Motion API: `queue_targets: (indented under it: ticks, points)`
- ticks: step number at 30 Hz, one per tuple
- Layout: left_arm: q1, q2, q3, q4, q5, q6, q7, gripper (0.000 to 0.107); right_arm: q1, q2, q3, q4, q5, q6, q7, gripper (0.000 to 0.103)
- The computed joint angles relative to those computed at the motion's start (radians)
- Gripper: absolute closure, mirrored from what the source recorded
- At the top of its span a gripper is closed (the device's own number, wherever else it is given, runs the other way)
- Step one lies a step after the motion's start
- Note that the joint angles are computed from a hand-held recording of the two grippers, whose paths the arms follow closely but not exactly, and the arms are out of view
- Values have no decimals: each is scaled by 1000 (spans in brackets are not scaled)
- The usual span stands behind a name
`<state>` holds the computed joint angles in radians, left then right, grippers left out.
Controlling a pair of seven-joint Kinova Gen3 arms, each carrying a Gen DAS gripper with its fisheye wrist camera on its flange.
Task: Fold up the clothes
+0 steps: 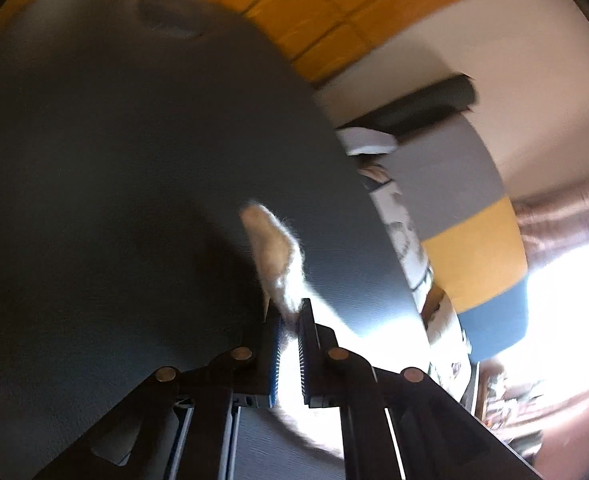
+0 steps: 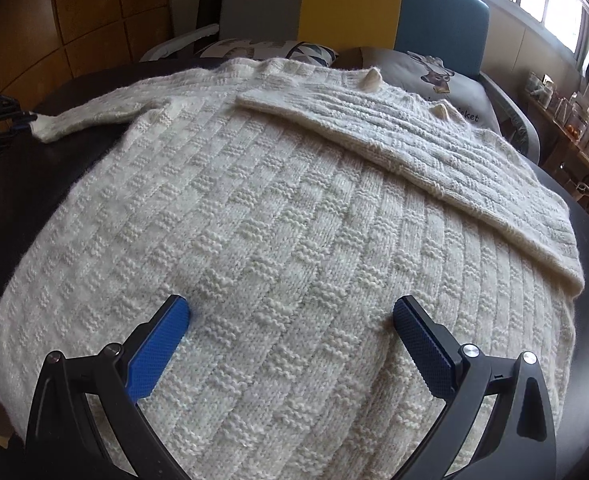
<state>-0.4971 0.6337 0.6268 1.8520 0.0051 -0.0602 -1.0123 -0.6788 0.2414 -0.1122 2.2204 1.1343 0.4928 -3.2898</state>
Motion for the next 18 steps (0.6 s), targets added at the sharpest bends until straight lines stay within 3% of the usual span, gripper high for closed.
queue_targets:
  ticks: [8,18]
  points:
    - [259,-44,-112,-159,-19,119,-154,101,8,-2,5,8,16,-25,-20,0]
    - [497,-28,-246,-224,76,195,-256,101,17,-6,9,23,51,-55,-52,0]
